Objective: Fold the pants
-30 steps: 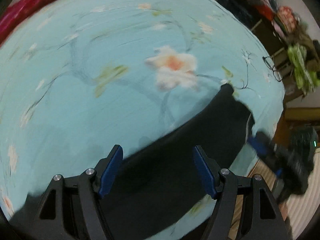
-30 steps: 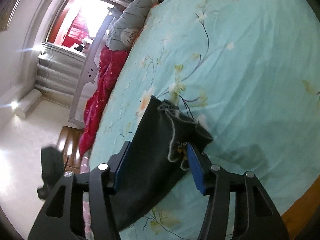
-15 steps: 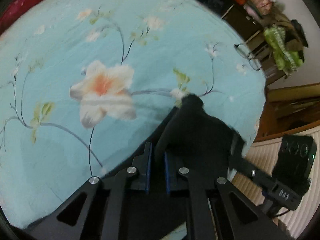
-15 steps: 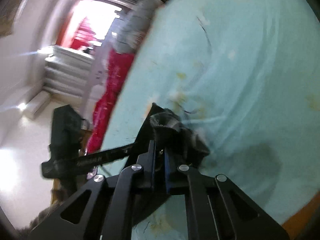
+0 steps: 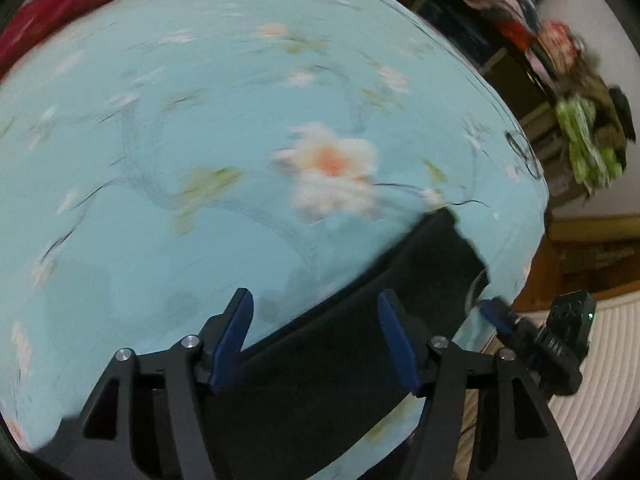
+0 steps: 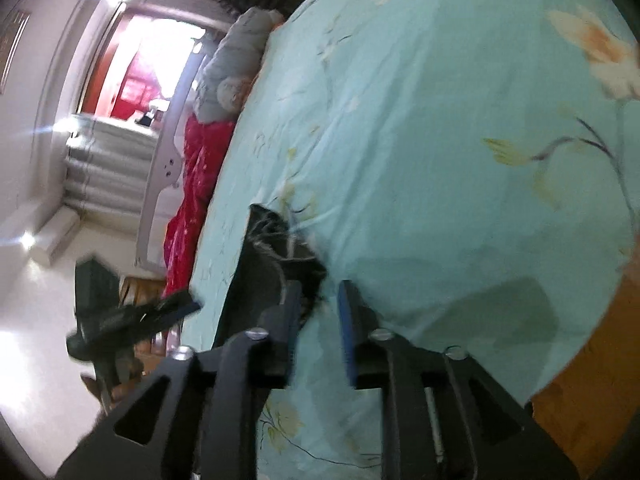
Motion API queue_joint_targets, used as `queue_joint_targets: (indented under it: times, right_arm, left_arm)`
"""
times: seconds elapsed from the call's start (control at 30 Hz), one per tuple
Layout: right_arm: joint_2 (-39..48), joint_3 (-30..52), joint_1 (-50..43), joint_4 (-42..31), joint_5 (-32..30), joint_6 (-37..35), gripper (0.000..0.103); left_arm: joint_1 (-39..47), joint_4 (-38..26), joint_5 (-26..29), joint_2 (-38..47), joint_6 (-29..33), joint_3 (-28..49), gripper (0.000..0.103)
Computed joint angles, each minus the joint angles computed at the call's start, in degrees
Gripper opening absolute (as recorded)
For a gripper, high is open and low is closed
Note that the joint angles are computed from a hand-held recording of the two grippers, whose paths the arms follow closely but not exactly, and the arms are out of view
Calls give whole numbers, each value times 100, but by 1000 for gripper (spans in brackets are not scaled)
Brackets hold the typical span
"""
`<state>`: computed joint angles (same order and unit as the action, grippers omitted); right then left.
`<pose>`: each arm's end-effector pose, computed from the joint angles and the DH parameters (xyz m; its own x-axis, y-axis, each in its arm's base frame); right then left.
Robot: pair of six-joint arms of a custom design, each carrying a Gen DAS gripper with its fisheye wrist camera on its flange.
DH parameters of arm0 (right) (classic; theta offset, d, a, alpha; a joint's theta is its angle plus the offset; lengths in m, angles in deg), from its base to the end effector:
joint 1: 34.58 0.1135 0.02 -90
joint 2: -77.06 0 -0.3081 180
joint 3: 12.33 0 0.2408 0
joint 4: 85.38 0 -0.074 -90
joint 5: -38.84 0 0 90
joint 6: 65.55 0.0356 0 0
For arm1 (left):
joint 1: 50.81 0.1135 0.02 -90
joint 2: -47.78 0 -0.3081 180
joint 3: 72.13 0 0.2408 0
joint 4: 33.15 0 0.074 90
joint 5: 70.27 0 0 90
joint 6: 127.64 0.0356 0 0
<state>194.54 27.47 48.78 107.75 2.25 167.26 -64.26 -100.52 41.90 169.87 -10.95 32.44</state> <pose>0.0578 0.2495 0.0656 -0.2506 0.9633 -0.0959 0.5030 0.2142 0.8373 0.4081 -0.1114 0.1955 -0.7541 0.6080 -0.2484 0.6568 0.6937 -0.2958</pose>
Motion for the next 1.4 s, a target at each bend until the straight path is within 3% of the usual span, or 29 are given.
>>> queue_joint_targets:
  times: [0.13,0.33,0.43,0.47,0.5,0.53,0.6,0.7,0.77,0.8,0.9,0.97,1.03,1.1,1.17,1.27,1.4]
  right_arm:
    - [42,143,141,-244,351,396,53]
    - [240,89,-344,1052,17,-880,55]
    - [460,137,-632,1592,-96,-1391,55]
    - [486,134,-721,1733,-149,-1582,55]
    - [473,131,-886,1855,-301,-1899,45]
    - [394,117,-1051,1855,-518,-2200,16]
    - [298,-52,-1185,2234,-664,-2468,13]
    - [-251,166,-1071,1181,-457,-2691,13]
    - [-206,456,-1266,370,-1104,-2612,13]
    - [-23,517,-1359,357,-1452,-2583,13]
    - [52,365,-1078,616,-949,-1829,19]
    - [-198,475,-880,-203,-786,-1241,26]
    - [-445,660,-633,-1229,-660,-780,45]
    - [-612,828,-398,-2130,-543,-254,55]
    - [-740,826,-238,-2651,-434,139,56]
    - [-919,691,-242,-2789,-473,201,57]
    - [-890,480,-601,-1911,-587,-451,58]
  left_arm:
    - [1035,-744,162,254,247,261,66]
    - [2314,-985,545,470,561,6,68]
    - [2291,-577,418,499,373,-327,68]
    - [2273,-454,294,505,331,-373,63]
    - [2146,-199,130,495,185,-484,55]
    - [2080,-39,-18,488,68,-506,53]
    - [2005,119,110,447,-131,-568,53]
    - [1871,529,-90,418,-227,-805,53]
    - [1853,568,-115,422,-186,-829,53]
    - [1882,502,-86,392,-175,-811,52]
    - [2338,-48,107,260,145,-513,52]
    - [2839,-390,246,192,434,-233,53]
    - [3409,-813,388,234,690,136,61]
    - [4193,-1323,589,421,1043,582,67]
    - [4940,-1898,616,741,1452,1141,67]
    - [5827,-2444,572,1204,1697,1815,67]
    - [6711,-3127,737,2004,1724,2729,67]
